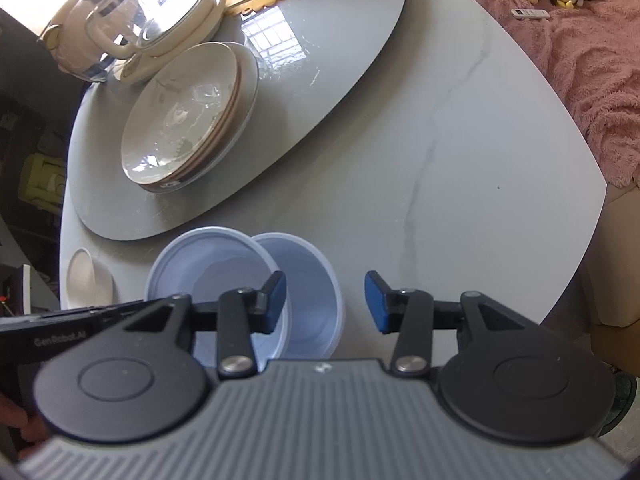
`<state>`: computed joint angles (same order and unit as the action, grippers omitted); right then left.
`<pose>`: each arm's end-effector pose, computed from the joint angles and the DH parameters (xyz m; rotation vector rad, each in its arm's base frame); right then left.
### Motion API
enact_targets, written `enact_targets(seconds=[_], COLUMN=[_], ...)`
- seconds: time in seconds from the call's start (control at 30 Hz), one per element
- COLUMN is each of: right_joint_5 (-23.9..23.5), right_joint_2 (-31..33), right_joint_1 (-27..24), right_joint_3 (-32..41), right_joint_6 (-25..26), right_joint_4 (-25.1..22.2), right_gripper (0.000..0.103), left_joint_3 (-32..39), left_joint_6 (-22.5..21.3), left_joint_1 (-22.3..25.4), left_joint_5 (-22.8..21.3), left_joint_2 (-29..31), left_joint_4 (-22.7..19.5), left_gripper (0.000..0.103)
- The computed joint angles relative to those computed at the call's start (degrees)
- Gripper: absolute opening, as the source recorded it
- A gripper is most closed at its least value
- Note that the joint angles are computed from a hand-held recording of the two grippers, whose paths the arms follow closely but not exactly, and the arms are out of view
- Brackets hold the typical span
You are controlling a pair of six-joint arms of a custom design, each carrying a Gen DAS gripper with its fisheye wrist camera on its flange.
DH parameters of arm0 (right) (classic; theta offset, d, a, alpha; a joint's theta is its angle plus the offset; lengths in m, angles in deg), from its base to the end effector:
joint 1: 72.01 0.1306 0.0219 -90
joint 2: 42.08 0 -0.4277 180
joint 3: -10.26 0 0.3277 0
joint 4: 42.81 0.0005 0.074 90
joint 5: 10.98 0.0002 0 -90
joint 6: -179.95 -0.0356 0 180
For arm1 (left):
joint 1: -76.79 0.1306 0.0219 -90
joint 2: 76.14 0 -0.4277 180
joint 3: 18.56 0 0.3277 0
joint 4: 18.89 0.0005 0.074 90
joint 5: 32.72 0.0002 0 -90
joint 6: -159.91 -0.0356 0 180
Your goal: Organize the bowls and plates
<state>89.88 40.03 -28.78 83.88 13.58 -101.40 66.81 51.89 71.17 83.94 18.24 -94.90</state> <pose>0.2450 0.2205 0.4054 0.8373 2.6279 0.3513 0.3837 -0.0543 0.4003 0.6298 2.8621 -0.6765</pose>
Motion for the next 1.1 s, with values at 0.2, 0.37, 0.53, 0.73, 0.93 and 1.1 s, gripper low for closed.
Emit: enact_targets(seconds=[0.2,0.37,0.53,0.73,0.93,1.1], right_joint_5=[-1.2,-1.9,-3.5,-5.6,-7.2,-8.9], right_joint_2=[-0.4,-0.5,-0.3,1.0,2.4,4.1], right_joint_1=[-1.0,-1.7,-2.6,-3.2,-3.4,-3.2], right_joint_3=[-1.0,-1.2,-1.7,-2.6,-3.5,-3.5], right_joint_6=[1.1,1.7,3.3,5.4,6.8,7.1], right_joint_4=[1.2,1.1,2.3,5.0,7.5,8.1], right_gripper=[0.046,0.046,0.046,0.045,0.04,0.033], left_joint_3=[-1.2,-2.2,-1.8,-3.6,-4.6,-5.5], left_joint_6=[1.9,3.5,4.6,6.5,9.0,11.8], left_joint_1=[-2.5,-4.7,-4.6,-3.2,-4.3,-4.2], left_joint_5=[1.1,-2.6,-4.1,-4.6,-4.8,-4.2], left_joint_2=[-0.3,0.3,0.2,-0.8,0.8,1.7], left_joint_4=[2.4,4.1,2.7,4.8,6.0,6.9], left_gripper=[0.01,0.01,0.013,0.035,0.033,0.021])
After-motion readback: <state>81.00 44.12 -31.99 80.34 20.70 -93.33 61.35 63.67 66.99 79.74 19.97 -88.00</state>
